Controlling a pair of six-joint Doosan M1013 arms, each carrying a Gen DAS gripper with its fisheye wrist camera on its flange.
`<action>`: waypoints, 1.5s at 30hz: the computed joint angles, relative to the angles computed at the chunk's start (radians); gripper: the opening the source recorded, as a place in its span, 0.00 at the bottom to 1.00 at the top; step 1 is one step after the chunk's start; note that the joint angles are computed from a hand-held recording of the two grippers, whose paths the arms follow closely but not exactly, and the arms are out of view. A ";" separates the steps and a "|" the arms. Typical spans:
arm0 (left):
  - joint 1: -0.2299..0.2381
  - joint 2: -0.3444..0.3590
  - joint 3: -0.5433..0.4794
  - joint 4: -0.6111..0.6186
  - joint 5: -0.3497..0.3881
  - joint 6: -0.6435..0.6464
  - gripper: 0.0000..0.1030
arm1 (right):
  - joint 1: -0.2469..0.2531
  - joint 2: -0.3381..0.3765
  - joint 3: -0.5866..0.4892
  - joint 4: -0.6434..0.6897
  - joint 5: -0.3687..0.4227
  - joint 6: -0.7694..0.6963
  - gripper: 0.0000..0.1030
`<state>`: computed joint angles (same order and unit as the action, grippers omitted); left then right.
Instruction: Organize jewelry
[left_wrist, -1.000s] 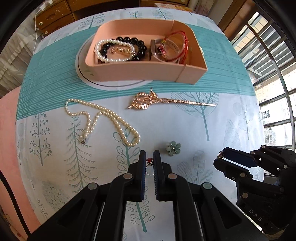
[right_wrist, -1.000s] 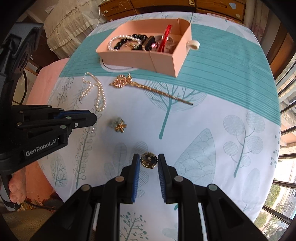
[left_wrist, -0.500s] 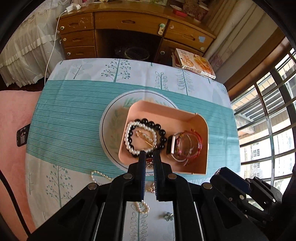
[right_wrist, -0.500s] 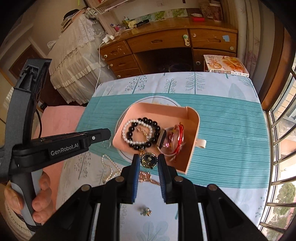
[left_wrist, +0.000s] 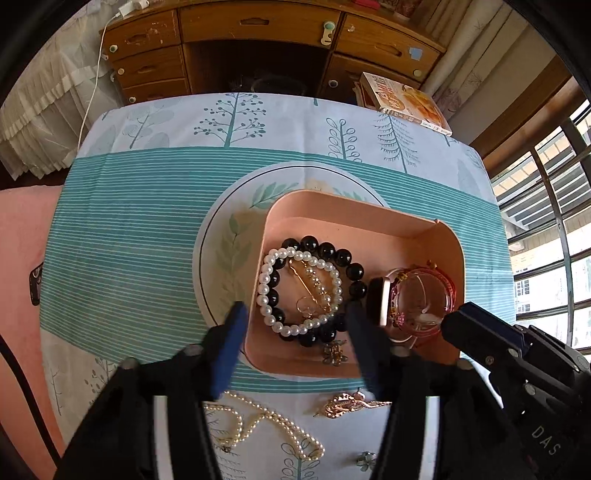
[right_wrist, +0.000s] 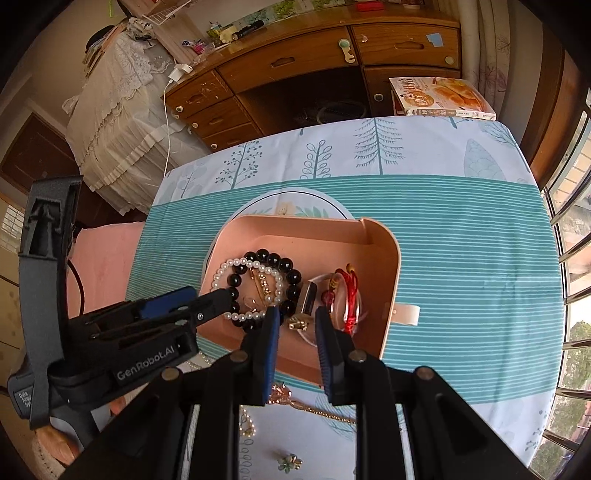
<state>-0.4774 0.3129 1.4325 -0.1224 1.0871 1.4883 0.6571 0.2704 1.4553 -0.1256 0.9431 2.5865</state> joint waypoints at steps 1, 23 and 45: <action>-0.006 -0.009 0.011 0.033 -0.024 -0.009 0.70 | 0.001 -0.002 0.003 0.000 -0.002 -0.001 0.20; 0.041 -0.144 0.150 0.112 -0.047 0.136 0.79 | 0.113 -0.051 0.037 -0.063 0.075 -0.044 0.20; 0.070 -0.143 0.255 -0.031 0.048 0.343 0.81 | 0.149 0.048 0.004 0.107 0.202 -0.278 0.24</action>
